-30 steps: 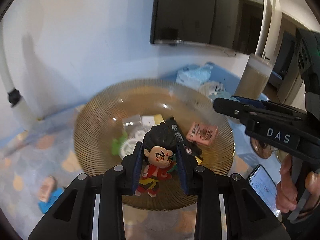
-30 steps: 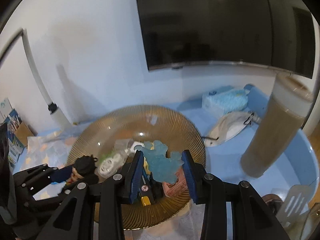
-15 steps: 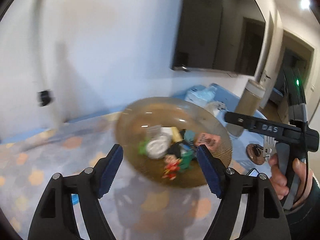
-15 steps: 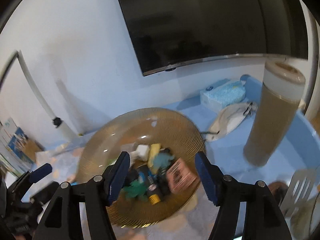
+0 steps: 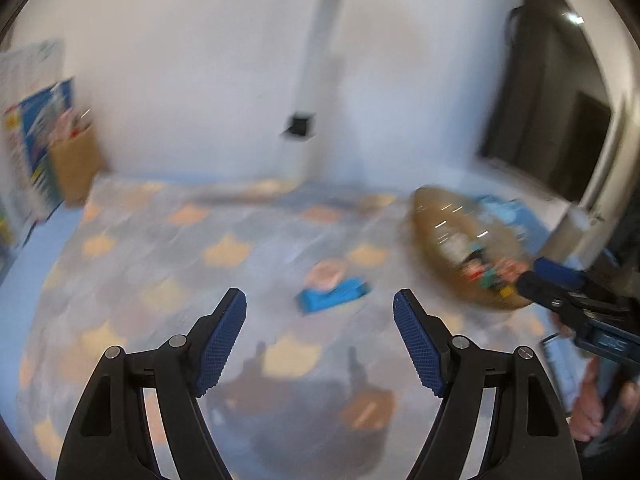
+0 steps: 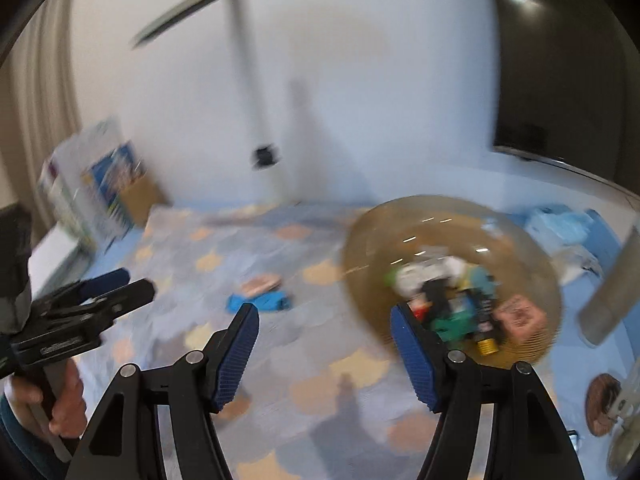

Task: Organize rigid objects
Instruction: 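Return both open tools to the blue USB stick and pink eraser, then grasp the pink eraser with the left gripper while the right gripper approaches the blue USB stick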

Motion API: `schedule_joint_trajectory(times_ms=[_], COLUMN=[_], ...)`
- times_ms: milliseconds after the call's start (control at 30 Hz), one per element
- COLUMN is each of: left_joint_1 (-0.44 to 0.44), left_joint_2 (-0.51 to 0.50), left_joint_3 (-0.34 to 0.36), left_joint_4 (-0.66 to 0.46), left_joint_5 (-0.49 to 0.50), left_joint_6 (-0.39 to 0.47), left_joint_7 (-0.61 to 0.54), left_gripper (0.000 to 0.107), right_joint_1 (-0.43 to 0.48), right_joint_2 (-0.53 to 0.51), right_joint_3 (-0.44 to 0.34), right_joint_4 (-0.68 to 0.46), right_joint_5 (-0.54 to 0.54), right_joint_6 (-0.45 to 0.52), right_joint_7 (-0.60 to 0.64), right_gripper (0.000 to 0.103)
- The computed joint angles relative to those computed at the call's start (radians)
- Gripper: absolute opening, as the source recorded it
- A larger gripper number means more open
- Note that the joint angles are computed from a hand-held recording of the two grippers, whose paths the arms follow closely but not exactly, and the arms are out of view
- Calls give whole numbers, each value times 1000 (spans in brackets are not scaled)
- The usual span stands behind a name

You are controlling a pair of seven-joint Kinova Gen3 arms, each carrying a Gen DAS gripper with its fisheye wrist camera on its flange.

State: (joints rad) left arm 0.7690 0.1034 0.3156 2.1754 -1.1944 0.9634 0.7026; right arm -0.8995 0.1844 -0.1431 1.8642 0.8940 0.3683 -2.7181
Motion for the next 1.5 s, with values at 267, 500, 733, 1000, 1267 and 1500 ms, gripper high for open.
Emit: schedule_joint_trajectory(times_ms=[267,500,733,1000,1267,1500], left_joint_1=[32,50,75,66,-82,-407], left_joint_2=[124,142,136,155,57,128], left_joint_3=[-37,-55,-79,-76,-100,-7], left_joint_4=[80,58,73,44,26,-93], left_joint_5=[16,41,32,71,97,76], left_joint_6=[-65,-84,-92,-83,-236,-433], left_joint_7=[118,23,65,-10,-259,-544], left_gripper=[75,75,75,75,72,69], right_joint_1=[-213,-172,-80,-141,180,205], right_joint_2=[137,198,205,207,259,343], right_joint_3=[162,118,56,140,-217,-255], right_joint_4=[43,60,38,26,-77,-276], right_joint_5=[238,373,204,67,-153,-257], right_joint_6=[-34,-31,-57,-78,-18,96], right_joint_7=[-189,-331,-179,-39,286,488], right_gripper=[73,78,80,80,80,75])
